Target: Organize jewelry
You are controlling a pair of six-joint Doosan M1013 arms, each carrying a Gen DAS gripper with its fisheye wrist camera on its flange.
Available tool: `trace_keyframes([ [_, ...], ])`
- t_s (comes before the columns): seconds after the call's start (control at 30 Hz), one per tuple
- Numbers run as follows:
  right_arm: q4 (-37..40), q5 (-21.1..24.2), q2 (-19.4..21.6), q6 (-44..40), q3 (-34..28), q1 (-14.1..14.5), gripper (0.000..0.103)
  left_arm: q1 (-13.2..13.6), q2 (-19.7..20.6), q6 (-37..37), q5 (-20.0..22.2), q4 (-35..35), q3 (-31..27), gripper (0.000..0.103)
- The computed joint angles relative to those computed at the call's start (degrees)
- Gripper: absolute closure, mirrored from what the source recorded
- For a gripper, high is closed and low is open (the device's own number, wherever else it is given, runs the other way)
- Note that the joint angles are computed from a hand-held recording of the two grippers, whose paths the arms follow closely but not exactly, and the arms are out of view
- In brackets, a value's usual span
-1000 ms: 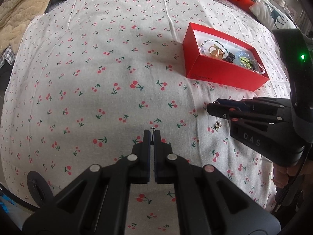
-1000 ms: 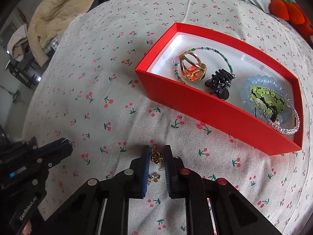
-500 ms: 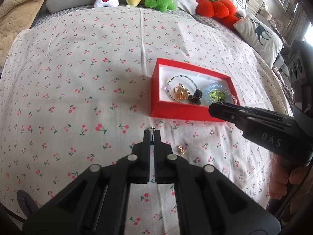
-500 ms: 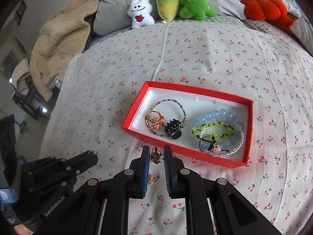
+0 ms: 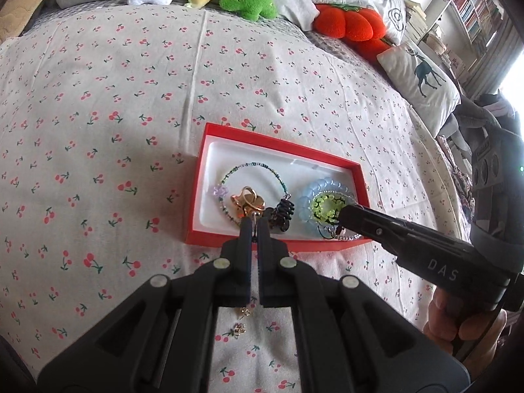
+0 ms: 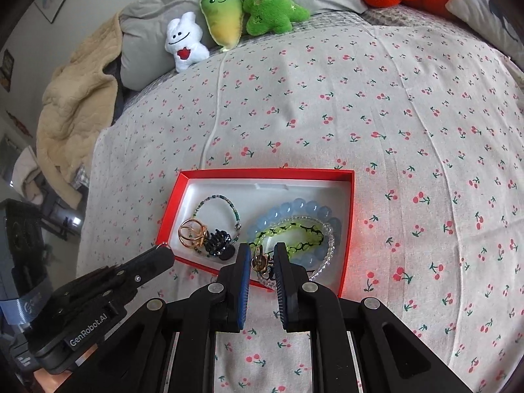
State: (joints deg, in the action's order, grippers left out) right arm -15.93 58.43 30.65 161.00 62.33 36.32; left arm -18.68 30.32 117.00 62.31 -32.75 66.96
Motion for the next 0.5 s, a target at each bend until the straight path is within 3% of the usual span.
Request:
trace_keyframes([
  [0.2, 0.3, 0.3, 0.0, -0.2, 0.3, -0.3, 0.088, -0.4, 0.1, -0.9, -1.6, 0.4, 0.1, 0.099],
  [0.5, -0.2, 0.8, -0.2, 0.9, 0.6, -0.4, 0.087, -0.7, -1.1, -0.2, -3.8, 2.5, 1.1, 0.074],
])
